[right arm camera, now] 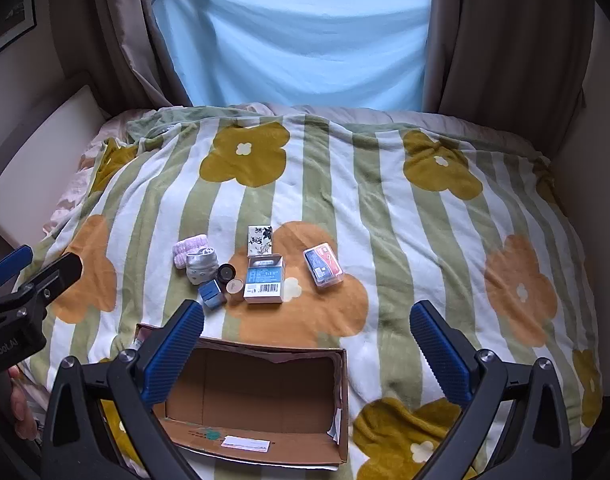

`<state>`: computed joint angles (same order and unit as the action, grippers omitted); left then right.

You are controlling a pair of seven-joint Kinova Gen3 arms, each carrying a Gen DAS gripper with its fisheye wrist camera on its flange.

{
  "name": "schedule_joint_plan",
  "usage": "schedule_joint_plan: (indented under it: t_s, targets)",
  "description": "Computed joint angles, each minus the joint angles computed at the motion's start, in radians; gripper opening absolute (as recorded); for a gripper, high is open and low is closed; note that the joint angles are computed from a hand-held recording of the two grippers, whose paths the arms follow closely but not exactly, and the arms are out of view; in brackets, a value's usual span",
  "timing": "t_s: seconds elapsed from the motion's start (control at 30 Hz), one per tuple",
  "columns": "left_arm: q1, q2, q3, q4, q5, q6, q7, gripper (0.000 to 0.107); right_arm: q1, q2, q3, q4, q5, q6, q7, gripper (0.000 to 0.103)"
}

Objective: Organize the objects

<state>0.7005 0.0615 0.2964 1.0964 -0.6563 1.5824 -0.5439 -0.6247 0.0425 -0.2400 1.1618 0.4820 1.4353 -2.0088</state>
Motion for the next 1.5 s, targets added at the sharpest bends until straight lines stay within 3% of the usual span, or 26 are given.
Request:
schedule_joint_plan:
  t_s: [1.5]
  targets:
    - [0.024,0.011,-0.009,-0.051,-0.046,0.04,0.026,0.103,-0.034,-0.005,-0.021,0.015,0.071,-0.003,-0.088,0.102]
